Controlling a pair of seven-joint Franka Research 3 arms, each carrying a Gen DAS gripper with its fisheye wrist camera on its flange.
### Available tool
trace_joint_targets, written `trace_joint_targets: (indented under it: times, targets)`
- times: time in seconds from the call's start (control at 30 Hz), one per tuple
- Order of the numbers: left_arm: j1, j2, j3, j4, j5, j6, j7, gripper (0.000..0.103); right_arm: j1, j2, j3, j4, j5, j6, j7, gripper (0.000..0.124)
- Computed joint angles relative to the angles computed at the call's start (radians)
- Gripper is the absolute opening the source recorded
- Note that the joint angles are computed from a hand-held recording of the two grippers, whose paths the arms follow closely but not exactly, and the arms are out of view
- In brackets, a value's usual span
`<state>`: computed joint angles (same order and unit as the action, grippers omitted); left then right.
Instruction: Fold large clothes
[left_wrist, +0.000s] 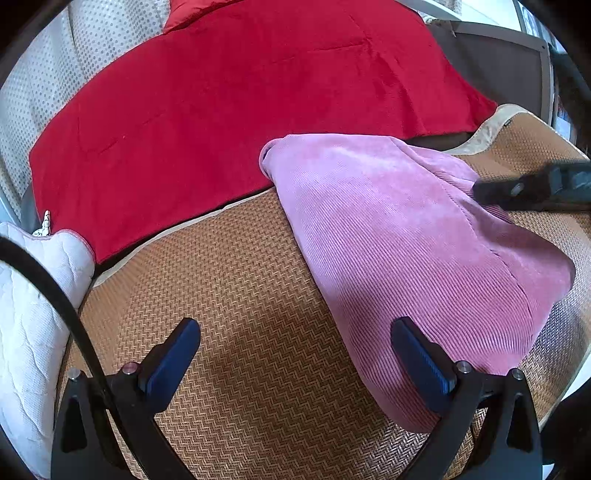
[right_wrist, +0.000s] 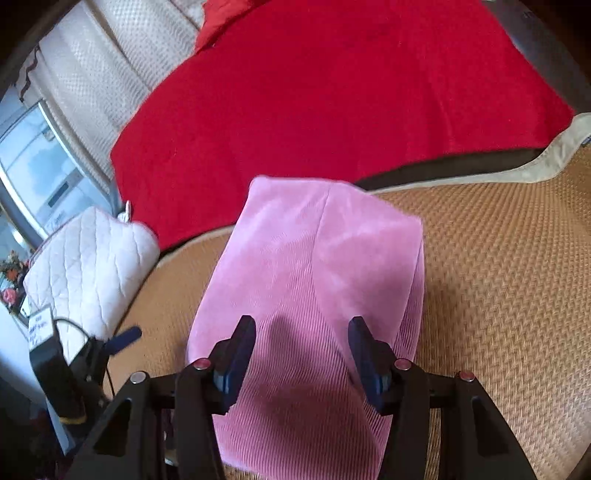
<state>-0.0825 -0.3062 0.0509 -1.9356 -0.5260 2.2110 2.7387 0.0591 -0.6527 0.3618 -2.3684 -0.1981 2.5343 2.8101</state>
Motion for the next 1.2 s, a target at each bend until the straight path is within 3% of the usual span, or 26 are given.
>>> trace_joint_targets:
  times: [0.07, 0.13, 0.27, 0.33, 0.53, 0.87, 1.03, 1.2]
  targets:
    - [0.001, 0.014, 0.004, 0.021, -0.001, -0.027, 0.0, 0.103, 0.051, 0.057, -0.056, 0.01, 0.07, -0.027, -0.047, 0.058]
    - [0.008, 0.049, 0.009, 0.071, -0.004, -0.083, -0.01, 0.103, 0.049, 0.064, -0.062, 0.0, 0.077, 0.003, -0.042, 0.061]
    - [0.057, 0.177, 0.02, 0.266, -0.061, -0.317, -0.083, 0.103, 0.033, -0.02, -0.069, -0.07, 0.097, 0.118, -0.031, 0.076]
    - [0.092, 0.273, 0.023, 0.406, -0.107, -0.483, -0.141, 0.103, 0.002, -0.076, -0.057, -0.098, 0.096, 0.11, -0.024, 0.083]
    - [0.177, 0.414, -0.037, 0.591, -0.172, -0.681, -0.251, 0.103, 0.014, -0.211, -0.118, -0.248, 0.223, 0.166, -0.038, 0.083]
    - [0.251, 0.499, -0.158, 0.686, -0.177, -0.854, -0.352, 0.103, 0.114, -0.234, -0.212, -0.388, 0.445, 0.318, -0.179, 0.083]
    - [0.274, 0.562, -0.191, 0.758, -0.21, -0.932, -0.429, 0.103, 0.2, -0.16, -0.265, -0.384, 0.543, 0.436, -0.288, 0.083]
    - [0.292, 0.628, -0.224, 0.831, -0.228, -0.999, -0.504, 0.103, 0.268, -0.063, -0.316, -0.344, 0.619, 0.481, -0.392, 0.083]
